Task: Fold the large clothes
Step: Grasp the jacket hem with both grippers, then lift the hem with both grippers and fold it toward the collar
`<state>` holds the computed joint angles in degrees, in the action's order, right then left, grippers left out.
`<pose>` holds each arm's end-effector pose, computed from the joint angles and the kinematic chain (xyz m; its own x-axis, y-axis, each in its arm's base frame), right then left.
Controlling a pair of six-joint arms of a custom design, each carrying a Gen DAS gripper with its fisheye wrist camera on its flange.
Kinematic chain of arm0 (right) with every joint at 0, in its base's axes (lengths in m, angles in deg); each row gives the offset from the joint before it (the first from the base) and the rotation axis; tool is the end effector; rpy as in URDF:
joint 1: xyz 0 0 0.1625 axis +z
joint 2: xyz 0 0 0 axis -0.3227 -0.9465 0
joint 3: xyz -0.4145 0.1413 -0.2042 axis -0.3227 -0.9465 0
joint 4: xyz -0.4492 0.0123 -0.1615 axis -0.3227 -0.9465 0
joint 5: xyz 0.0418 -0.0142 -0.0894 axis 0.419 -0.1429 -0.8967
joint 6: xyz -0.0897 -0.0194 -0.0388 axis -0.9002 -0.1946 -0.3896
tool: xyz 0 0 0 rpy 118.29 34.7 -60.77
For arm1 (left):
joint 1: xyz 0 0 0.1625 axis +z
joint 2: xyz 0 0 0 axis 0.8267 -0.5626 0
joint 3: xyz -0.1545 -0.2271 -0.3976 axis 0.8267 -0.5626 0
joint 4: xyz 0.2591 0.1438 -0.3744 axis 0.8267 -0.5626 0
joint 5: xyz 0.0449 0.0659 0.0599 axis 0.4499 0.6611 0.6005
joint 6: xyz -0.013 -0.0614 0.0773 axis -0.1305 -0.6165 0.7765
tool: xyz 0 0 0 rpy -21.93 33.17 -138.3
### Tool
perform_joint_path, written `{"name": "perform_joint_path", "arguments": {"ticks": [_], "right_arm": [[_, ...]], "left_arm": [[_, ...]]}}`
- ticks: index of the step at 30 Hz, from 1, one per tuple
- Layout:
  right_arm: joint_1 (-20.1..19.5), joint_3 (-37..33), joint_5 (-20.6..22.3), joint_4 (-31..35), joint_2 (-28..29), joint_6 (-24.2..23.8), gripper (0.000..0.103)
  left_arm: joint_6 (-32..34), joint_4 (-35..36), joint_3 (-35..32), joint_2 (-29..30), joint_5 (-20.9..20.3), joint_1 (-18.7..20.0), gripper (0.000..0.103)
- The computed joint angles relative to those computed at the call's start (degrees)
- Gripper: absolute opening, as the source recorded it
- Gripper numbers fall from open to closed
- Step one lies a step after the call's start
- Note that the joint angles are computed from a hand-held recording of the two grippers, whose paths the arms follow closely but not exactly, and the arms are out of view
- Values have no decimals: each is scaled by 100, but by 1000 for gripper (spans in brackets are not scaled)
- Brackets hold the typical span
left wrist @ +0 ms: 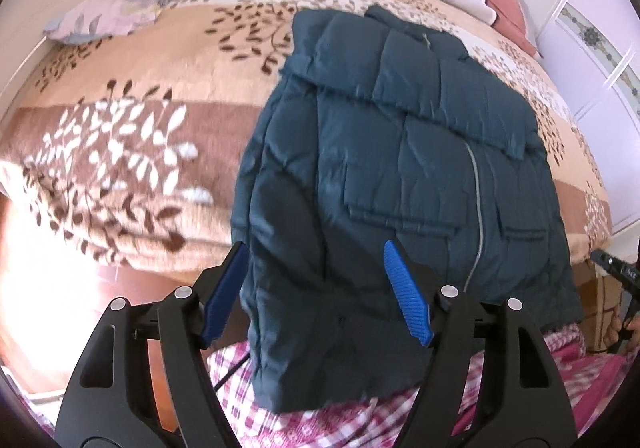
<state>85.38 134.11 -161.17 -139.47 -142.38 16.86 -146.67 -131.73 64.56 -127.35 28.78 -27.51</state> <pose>-0.0369 -0.3786 0.4617 -0.9096 -0.0548 0.4118 -0.2136 0.9120 -0.3503 -0.2799 -0.3784 0.1098 -0.8031 -0.1289 -0.5817 0.1820 0.8766 -0.4455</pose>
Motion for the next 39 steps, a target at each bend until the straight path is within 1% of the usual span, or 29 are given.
{"name": "perform_joint_path", "arguments": {"ticks": [4,6,9,10,12,14,17,20,25,27,28,29,30,31,32,33,34,35,37,39], "right_arm": [[-173,99,-272,661,-225,-103,66],[-199,177,-385,827,-262,-95,66],[-155,304,-576,872,-285,-116,67],[-128,340,-622,835,-283,-122,70],[-136,348,-624,838,-254,-108,71],[-134,334,-664,836,-202,-104,72],[-126,328,-846,872,-118,-115,73],[-180,354,-822,842,-81,-163,74],[-143,389,-755,778,-73,-356,74],[-135,395,-686,785,-89,-439,73],[-139,405,-651,771,-98,-460,69],[-180,430,-555,715,-130,-507,61],[-246,447,-423,682,-160,-529,56],[-309,452,-306,660,-175,-527,48],[-362,447,-163,641,-180,-513,39],[-423,431,-11,651,-196,-493,34],[-526,387,246,716,-206,-427,27],[-571,352,395,756,-212,-379,21],[-655,276,766,822,-249,-357,18],[-604,207,1092,807,-262,-335,17]], "left_arm": [[-116,-91,232,-159,-274,-80,70],[-201,-119,322,-229,-389,-117,70],[-383,-182,488,-323,-541,-194,70],[-416,-195,515,-328,-564,-207,70],[-509,-247,581,-332,-625,-227,70],[-533,-340,610,-289,-679,-220,71],[-582,-193,524,-151,-717,-161,71],[-672,109,383,44,-708,-89,71],[-441,-188,398,182,-812,8,71],[-360,-377,447,174,-853,44,71],[-330,-523,496,152,-866,60,71],[-292,-787,595,101,-879,89,69],[-245,-1087,704,49,-909,123,51],[-177,-1430,814,-1,-991,170,32],[-174,-1816,959,-89,-1037,207,27],[-152,-2024,1029,-129,-1041,205,19],[-71,-2182,1072,-163,-1037,186,15],[8,-2236,1068,-161,-1003,148,14],[152,-2283,1042,-162,-935,64,11],[332,-2426,1005,-174,-826,-18,10]]}}
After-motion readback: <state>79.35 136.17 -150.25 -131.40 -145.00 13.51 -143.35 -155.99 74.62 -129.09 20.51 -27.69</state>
